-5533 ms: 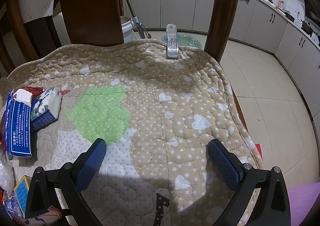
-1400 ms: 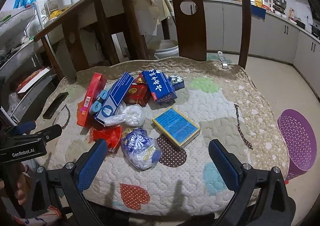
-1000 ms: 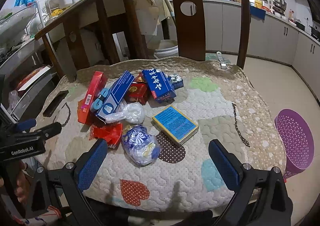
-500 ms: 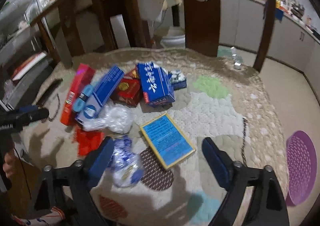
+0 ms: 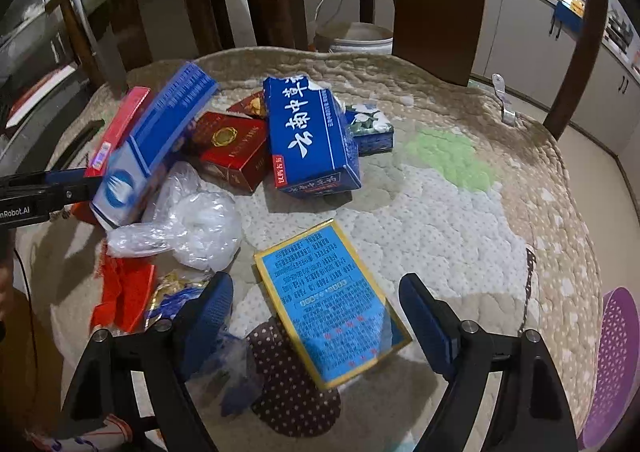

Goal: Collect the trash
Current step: 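Grasp the red cigarette box with left tool while right tool grasps blue card box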

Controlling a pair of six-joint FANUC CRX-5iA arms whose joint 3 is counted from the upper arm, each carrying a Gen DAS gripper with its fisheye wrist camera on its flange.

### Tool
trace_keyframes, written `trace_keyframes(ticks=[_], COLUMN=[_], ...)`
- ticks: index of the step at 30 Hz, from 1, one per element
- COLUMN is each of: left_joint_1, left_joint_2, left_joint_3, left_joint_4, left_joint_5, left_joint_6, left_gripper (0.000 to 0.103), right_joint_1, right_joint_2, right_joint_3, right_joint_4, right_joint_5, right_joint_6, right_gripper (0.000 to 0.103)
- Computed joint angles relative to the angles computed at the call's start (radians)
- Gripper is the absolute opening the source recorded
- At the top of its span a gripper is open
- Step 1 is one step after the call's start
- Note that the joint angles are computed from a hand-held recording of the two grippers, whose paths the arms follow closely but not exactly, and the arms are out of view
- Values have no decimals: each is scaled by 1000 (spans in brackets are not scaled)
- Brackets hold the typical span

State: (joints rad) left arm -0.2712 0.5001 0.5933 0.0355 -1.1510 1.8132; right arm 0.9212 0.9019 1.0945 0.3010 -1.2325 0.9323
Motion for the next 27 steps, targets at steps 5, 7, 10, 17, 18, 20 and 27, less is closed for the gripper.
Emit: trace_keyframes(ticks=[5, 7, 10, 17, 18, 20, 27], left_joint_1=[35, 43, 47, 27, 23, 11, -20], left_joint_2=[-3, -3, 1, -55, -61, -68, -88], left_joint_3=[-48, -55, -55, -98, -98, -88, -96], left_joint_4=[82, 97, 98, 47, 41, 17, -10], left_joint_5=[42, 55, 54, 99, 100, 87, 86], left_joint_6=[5, 10, 19, 78, 84, 98, 71], left_gripper=[61, 61, 47, 41, 35, 22, 23], right_joint_1=[1, 2, 2, -6, -4, -3, -10], right_joint_2=[12, 12, 15, -23, -29, -39, -96], right_joint_3=[13, 9, 13, -37, -49, -62, -158], right_joint_4=[-1, 3, 4, -38, -35, -34, -63], right_joint_5=[-12, -9, -13, 26, 33, 38, 109], right_joint_6=[-4, -8, -11, -26, -34, -49, -58], right_gripper=[85, 85, 81, 62, 54, 42, 58])
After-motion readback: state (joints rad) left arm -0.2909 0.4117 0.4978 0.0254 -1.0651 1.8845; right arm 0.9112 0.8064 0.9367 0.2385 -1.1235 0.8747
